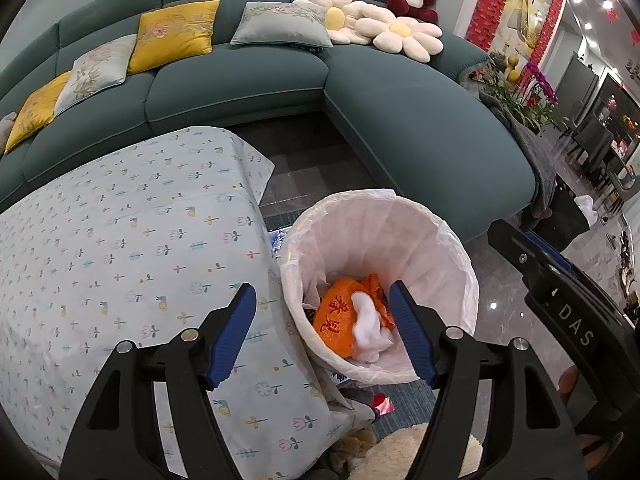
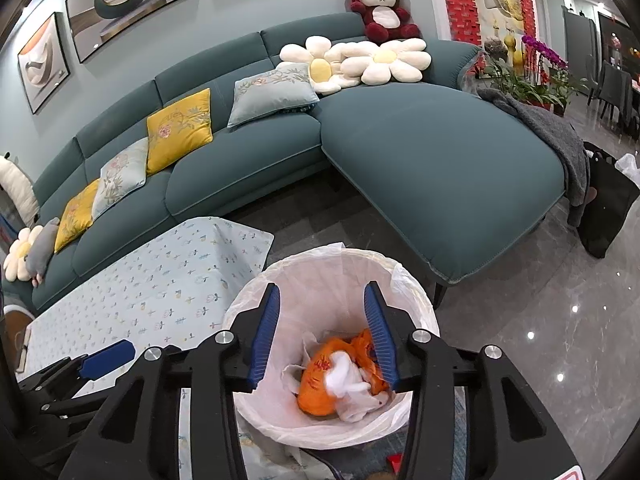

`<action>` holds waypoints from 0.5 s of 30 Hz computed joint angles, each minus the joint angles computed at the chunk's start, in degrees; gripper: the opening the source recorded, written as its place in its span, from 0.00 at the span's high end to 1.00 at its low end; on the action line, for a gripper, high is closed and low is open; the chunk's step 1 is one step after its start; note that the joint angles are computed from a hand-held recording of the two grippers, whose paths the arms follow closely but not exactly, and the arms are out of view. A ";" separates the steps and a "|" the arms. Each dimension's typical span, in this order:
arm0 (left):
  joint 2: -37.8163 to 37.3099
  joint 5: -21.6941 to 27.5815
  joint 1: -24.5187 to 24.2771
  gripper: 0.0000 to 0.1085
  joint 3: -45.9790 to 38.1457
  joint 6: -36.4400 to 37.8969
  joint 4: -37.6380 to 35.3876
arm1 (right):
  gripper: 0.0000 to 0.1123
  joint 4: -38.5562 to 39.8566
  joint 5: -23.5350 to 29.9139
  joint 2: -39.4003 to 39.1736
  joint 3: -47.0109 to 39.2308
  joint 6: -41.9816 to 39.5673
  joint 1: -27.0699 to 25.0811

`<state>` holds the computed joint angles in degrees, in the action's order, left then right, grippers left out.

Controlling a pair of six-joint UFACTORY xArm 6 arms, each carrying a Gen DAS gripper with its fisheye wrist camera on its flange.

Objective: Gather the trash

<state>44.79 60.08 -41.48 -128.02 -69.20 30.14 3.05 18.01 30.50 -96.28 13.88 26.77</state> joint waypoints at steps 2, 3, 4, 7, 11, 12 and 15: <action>-1.33 -0.07 -0.12 0.35 1.89 -1.55 1.14 | 0.59 0.09 0.08 -0.22 0.15 -0.21 0.21; -2.14 -0.42 -0.11 0.35 3.10 -2.09 1.46 | 0.58 -0.26 0.08 -0.40 0.25 -0.17 0.38; -2.77 -0.69 -0.07 0.35 4.05 -2.39 1.59 | 0.57 -0.35 0.07 -0.50 0.27 -0.23 0.53; -4.92 -1.27 -0.10 0.35 7.23 -3.91 2.51 | 0.54 -1.33 0.14 -0.87 0.31 -0.08 1.02; -7.91 -1.62 -0.18 0.34 11.51 -5.74 3.79 | 0.47 -4.09 0.14 -1.60 0.80 0.88 1.75; -8.34 -1.54 -0.24 0.34 12.03 -6.04 4.00 | 0.47 -4.65 0.06 -1.87 1.05 0.85 1.97; -10.41 -1.10 -0.39 0.31 14.93 -7.22 5.20 | 0.42 -4.73 0.77 -2.51 1.38 -0.10 2.55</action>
